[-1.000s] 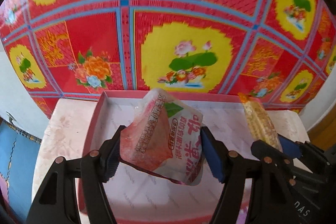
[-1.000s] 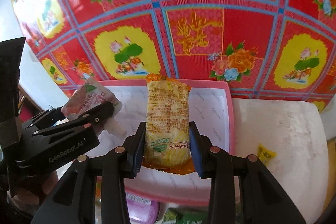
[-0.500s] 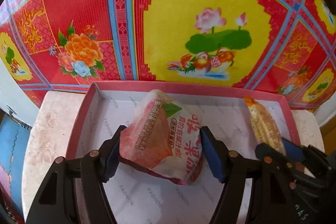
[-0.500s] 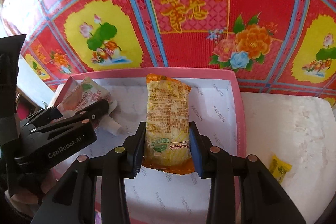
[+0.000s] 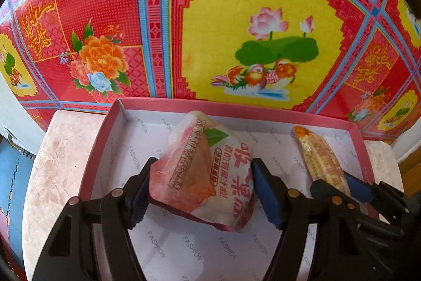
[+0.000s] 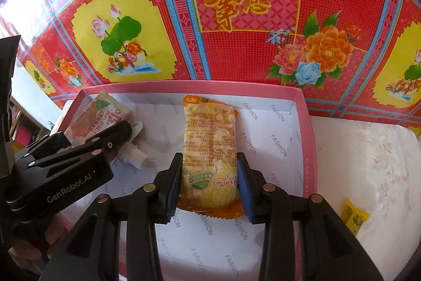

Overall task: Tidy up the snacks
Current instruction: 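Open both grippers to release the pouch and wafer bar in the tray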

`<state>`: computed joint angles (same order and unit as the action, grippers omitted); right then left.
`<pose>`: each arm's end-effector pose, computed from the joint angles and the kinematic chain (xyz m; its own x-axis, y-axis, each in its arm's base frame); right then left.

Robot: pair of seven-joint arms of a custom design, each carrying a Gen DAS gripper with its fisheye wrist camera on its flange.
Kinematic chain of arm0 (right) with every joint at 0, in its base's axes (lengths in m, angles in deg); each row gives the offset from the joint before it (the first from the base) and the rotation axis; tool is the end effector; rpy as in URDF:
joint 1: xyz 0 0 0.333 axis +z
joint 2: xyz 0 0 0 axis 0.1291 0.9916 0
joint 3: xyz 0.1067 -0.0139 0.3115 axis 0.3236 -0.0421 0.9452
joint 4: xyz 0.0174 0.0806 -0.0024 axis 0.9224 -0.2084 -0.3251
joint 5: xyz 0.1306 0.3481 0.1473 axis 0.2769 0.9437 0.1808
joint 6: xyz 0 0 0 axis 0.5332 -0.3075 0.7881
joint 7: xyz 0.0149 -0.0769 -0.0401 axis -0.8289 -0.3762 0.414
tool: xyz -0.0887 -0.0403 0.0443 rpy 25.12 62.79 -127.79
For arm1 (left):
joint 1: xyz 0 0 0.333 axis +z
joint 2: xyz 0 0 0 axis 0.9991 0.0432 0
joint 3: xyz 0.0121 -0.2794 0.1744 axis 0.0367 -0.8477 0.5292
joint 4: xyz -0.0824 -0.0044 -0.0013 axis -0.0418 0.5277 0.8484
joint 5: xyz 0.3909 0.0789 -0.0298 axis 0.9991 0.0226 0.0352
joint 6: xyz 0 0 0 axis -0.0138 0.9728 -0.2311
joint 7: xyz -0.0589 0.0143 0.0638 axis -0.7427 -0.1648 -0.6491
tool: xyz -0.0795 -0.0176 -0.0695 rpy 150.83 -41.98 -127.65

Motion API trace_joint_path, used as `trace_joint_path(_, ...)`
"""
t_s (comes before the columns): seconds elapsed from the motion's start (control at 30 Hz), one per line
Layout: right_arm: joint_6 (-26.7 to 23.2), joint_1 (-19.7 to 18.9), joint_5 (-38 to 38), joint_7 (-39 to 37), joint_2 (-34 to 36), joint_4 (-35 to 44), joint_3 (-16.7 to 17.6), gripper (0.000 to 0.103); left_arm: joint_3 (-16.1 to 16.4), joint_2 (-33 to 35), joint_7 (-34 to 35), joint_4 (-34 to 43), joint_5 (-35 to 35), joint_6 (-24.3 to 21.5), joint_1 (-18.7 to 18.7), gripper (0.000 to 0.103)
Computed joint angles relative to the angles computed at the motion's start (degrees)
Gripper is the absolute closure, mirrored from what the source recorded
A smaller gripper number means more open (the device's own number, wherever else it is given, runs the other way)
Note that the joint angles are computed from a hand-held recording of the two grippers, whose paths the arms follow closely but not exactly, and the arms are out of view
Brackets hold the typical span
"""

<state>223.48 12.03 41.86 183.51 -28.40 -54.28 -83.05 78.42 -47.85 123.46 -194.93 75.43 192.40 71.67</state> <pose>0.5291 0.0897 0.5055 -0.1829 -0.9789 -0.0915 -0.6896 0.1941 -0.6977 0.5925 -0.2874 0.5029 -0.3018 -0.9482 0.0990 -0.7957 0.1933 -0.5741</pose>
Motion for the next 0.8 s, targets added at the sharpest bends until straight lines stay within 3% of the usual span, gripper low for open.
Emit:
trace_joint_path(0.13,-0.8,0.8,2.3,-2.2,0.2,0.3,-0.3,0.058,-0.2,-0.3,0.5,0.3,-1.4,-1.3,0.4,0.028)
trace_joint_path(0.27,-1.4,0.4,-0.1,-0.5,0.0,0.7,0.7,0.045,-0.3,-2.0,0.4,-0.5,-2.3,-3.1,0.8,0.028)
trace_joint_path(0.57,-1.7,1.1,0.9,-0.8,-2.5,-0.6,0.7,0.045,-0.6,-5.9,0.0,-3.1,-1.2,-4.0,1.9,0.022)
trace_joint_path(0.8,-0.2,1.2,2.7,-1.5,-6.4,-3.9,1.1,0.045,-1.1,-10.5,3.5,-6.7,-4.5,-4.5,3.4,0.022)
